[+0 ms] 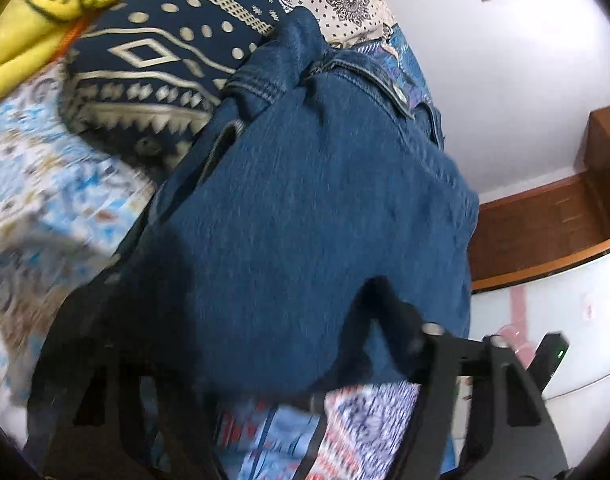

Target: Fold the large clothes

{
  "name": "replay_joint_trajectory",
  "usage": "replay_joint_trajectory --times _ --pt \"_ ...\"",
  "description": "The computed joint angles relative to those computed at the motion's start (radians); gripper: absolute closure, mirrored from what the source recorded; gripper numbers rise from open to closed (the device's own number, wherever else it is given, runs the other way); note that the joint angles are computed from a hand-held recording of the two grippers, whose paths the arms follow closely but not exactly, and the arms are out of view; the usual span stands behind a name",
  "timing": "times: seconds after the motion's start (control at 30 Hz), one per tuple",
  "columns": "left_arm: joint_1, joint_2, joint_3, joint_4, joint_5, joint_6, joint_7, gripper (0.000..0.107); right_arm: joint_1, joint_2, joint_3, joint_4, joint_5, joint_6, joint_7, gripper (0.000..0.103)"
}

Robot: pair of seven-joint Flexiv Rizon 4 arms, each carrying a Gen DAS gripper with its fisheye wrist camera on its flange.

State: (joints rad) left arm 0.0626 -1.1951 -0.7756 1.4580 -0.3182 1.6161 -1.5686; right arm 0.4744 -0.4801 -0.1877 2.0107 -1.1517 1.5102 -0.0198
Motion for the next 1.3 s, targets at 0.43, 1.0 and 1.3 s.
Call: replay_joint_trajectory --times 0.43,1.0,1.3 --pt "-0.167 0.179 0.265 0.002 0.053 0.113 -0.098 0.085 0.012 -0.005 0.143 -0.073 0.319 -0.138 -0.296 0.000" --pt "-0.413 0.395 0.644 0.089 0.036 0.181 -0.163 0.086 0.066 -0.311 0.361 -0.529 0.662 -0.350 -0.810 0.000" --pt "-0.610 0.357 0.887 -0.074 0.014 0.029 -0.183 0.086 -0.003 -0.261 0.403 -0.467 0.881 -0.224 -0.953 0.000"
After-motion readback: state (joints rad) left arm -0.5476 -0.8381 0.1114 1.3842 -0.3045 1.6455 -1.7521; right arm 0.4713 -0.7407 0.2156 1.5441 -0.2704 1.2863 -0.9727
